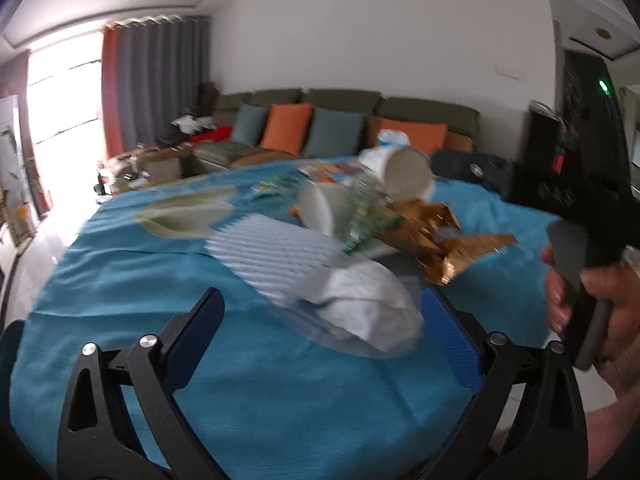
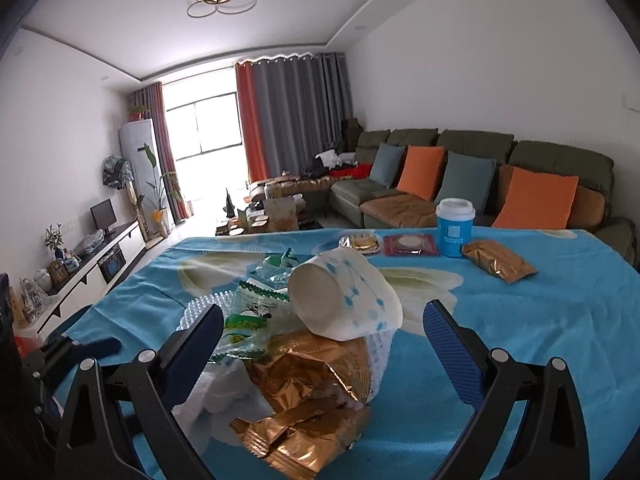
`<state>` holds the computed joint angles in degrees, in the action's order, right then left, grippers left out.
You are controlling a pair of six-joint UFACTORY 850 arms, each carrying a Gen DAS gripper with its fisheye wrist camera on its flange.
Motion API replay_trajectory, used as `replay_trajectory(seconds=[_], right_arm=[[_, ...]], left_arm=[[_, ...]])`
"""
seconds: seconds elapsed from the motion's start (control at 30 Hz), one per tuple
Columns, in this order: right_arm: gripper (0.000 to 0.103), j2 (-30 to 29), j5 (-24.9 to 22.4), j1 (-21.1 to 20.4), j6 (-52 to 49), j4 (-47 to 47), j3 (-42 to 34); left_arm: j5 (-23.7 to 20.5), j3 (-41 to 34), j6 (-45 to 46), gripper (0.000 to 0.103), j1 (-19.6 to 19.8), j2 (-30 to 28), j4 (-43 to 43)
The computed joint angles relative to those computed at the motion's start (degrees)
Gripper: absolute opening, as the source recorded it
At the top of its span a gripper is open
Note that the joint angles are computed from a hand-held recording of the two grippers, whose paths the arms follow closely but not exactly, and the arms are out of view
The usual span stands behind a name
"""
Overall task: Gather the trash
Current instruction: 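Grasp the white tissue with the left tool while the right tool grasps a white paper cup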
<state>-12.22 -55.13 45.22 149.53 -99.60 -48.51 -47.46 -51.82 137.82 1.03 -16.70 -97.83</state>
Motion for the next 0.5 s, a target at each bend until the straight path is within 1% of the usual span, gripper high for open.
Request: replay_trajectory(seconds=[0.07, 0.1, 0.17, 0.2, 0.23, 0.27, 0.3, 0.37, 0.4, 0.43, 0.47, 0.5], right_arm=[[0.095, 0.34, 2.47, -1.43, -0.33, -0.83, -0.03], [0.093, 0.27, 3.25, -1.84, -0.7, -0.86, -0.29], [0.089, 0.11, 5.89, -3.09, -1.33, -1.65, -0.91], [0.087, 0.12, 6.77, -3.56, -1.55, -2.05, -1.04], [0.086, 0.03, 7.85, -4.1, -1.87, -2.34, -1.32], [0.082, 0.06, 9.46, -4.93, -2.01, -2.88, -1.59], [0.076, 0.06, 10.57, -5.45, -1.89, -3.45, -1.79], [0.072, -0.04, 12.4, -6.62, -1.45, -4.5, -2.09], [0.067, -0.1, 13.23, -7.03, -1.71, -4.25, -2.42], [0.062, -0.12, 14.42, -7.65, -1.21, -4.95, -2.51], [0.054, -0.1, 15.24, -8.11, -0.61, -5.64, -2.41], [0.047, -0.11, 15.89, -8.48, -0.01, -6.24, -2.35]], left_arm=[[0.43, -0.76, -2.32, 0.084, -0.85, -0.79, 2.82], [0.63, -1.3, -4.1, 0.081, -1.19, -1.14, 4.58], [0.93, -2.53, -7.79, 0.07, -1.72, -2.04, 7.93], [0.89, -3.04, -9.37, 0.066, -1.8, -2.43, 9.29], [0.66, -3.67, -10.86, 0.058, -1.92, -2.97, 10.6], [0.22, -4.44, -12.57, 0.051, -2.06, -3.66, 12.06], [-0.24, -5.05, -14.01, 0.048, -2.04, -4.19, 13.29], [-1.15, -5.93, -16.31, 0.033, -1.82, -4.86, 15.37], [-1.4, -6.42, -17.45, 0.03, -1.67, -5.06, 16.43], [-1.48, -6.74, -18.06, 0.023, -1.66, -5.3, 17.03], [-1.93, -7.09, -18.79, 0.017, -1.54, -5.54, 17.89], [-2.37, -7.14, -19.19, 0.016, -1.32, -5.51, 18.35]])
